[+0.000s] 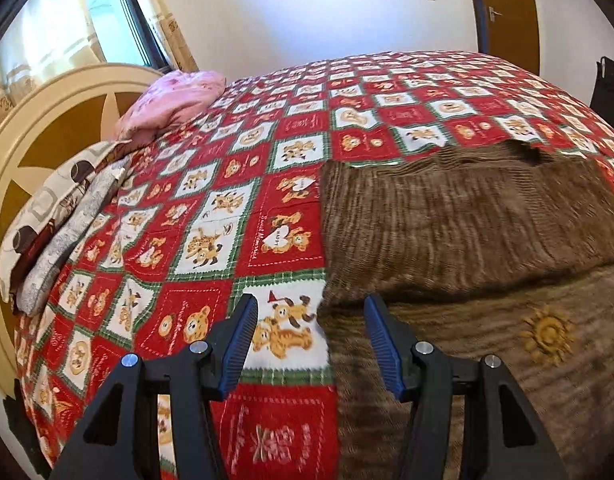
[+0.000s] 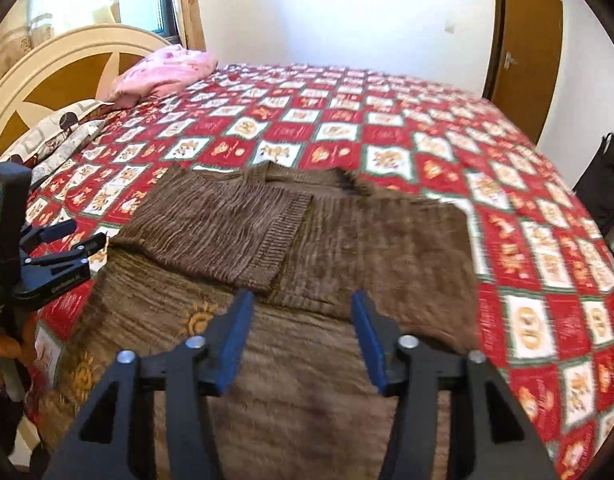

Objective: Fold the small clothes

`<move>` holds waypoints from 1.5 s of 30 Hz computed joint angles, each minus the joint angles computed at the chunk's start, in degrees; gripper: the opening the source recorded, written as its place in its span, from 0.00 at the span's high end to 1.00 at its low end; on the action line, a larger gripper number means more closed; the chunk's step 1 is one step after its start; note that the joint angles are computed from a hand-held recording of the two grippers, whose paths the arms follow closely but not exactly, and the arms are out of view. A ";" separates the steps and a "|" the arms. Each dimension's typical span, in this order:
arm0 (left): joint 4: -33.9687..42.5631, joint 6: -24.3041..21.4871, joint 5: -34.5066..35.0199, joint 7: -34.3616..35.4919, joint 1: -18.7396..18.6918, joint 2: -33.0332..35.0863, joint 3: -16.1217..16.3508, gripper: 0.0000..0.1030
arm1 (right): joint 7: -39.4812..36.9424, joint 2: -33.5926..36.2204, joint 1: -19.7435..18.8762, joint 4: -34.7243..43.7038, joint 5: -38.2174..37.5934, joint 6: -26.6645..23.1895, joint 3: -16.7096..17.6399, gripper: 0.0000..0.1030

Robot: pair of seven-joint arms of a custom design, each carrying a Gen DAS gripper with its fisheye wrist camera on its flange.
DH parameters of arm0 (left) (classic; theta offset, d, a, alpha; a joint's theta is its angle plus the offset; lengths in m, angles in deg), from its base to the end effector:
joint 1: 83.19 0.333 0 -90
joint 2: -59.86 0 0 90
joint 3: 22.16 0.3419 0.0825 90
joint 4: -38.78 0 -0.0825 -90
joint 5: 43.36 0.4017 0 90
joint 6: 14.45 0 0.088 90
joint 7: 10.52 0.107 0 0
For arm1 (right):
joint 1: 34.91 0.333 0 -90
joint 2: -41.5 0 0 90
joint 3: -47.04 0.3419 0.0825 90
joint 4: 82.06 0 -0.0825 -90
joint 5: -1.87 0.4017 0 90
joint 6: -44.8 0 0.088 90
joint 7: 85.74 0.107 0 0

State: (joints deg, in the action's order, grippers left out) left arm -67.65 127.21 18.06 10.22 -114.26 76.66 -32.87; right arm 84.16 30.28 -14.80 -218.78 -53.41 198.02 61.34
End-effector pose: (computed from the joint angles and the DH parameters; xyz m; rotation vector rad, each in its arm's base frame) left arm 0.5083 -0.4444 0.4138 -1.4703 1.9260 -0.5511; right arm 0.4050 0.3117 0.4495 -1.7650 1.7725 -0.7374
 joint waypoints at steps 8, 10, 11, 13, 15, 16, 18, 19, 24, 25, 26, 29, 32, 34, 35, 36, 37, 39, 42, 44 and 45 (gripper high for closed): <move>-5.99 -0.08 2.79 -2.04 -0.25 -6.12 -2.10 0.45 | 2.39 -14.80 0.48 -8.68 4.99 -8.70 3.78 0.47; -8.32 0.78 3.54 -2.22 0.34 -8.18 -2.88 0.45 | 1.63 -20.55 1.03 -11.36 8.21 -13.10 5.13 0.47; -10.34 2.48 3.21 -1.77 1.06 -9.83 -3.27 0.45 | 0.97 -23.05 1.29 -12.35 9.86 -15.38 5.82 0.47; -14.20 6.41 1.82 -0.50 2.81 -12.83 -3.90 0.45 | -0.43 -28.94 2.17 -14.34 13.47 -21.29 7.36 0.47; -18.51 9.64 0.05 0.95 4.52 -16.12 -4.56 0.44 | -1.50 -35.44 3.50 -16.20 17.04 -27.44 8.93 0.47; -21.03 11.11 -0.86 1.69 5.38 -18.08 -4.84 0.44 | -1.70 -38.97 4.31 -17.11 18.80 -30.62 9.83 0.46; -25.45 12.82 -2.63 3.07 6.91 -21.56 -5.71 0.44 | -1.70 -43.68 5.55 -18.49 21.47 -33.88 10.99 0.46; -27.25 13.39 -3.50 3.64 7.53 -23.01 -6.20 0.44 | -1.19 -45.58 6.19 -19.44 22.70 -34.10 11.29 0.46; -36.58 19.11 -9.51 6.37 9.57 -30.01 -7.73 0.44 | 1.46 -46.25 8.03 -25.25 28.14 -22.34 9.83 0.48; -38.36 20.51 -11.74 7.55 9.41 -31.19 -7.68 0.44 | 1.68 -44.36 7.84 -25.78 28.95 -19.57 10.05 0.50; -40.00 21.78 -13.46 8.27 9.30 -32.31 -7.84 0.44 | 1.97 -43.07 7.78 -26.23 29.61 -17.39 10.43 0.51; -42.94 24.84 -16.93 10.04 9.60 -33.98 -8.82 0.44 | 2.69 -40.02 6.82 -27.68 30.75 -10.44 10.42 0.51; -44.00 26.86 -18.87 10.23 11.60 -33.98 -10.87 0.44 | 3.96 -38.62 5.00 -28.54 30.95 -6.81 11.71 0.51; -43.80 27.95 -21.66 11.70 12.16 -32.75 -11.23 0.44 | 3.85 -37.63 4.24 -28.77 30.87 -5.48 11.87 0.51; -43.59 28.19 -24.39 13.56 11.47 -31.84 -10.58 0.44 | 3.38 -36.50 3.88 -28.53 30.84 -5.19 11.81 0.51; -43.40 28.54 -28.03 16.19 10.15 -30.80 -9.29 0.44 | 2.96 -35.43 3.63 -28.22 30.83 -5.28 11.91 0.51; -43.31 29.43 -31.54 18.81 8.84 -29.76 -8.03 0.44 | 2.96 -34.81 3.56 -28.02 30.85 -5.67 12.27 0.51; -43.37 31.11 -38.37 23.78 6.09 -28.12 -5.82 0.44 | 2.73 -33.50 3.08 -27.63 30.36 -6.45 12.58 0.51; -43.79 32.41 -42.55 28.50 4.80 -27.90 -6.25 0.44 | 3.37 -33.31 3.25 -28.40 30.36 -6.14 11.95 0.51; -44.06 32.32 -45.97 33.01 2.77 -28.11 -5.98 0.44 | 3.12 -33.42 3.52 -28.89 30.39 -6.31 11.50 0.51; -44.04 32.30 -45.42 32.73 4.12 -28.21 -7.62 0.44 | 2.90 -33.50 3.77 -29.12 30.52 -6.86 11.32 0.51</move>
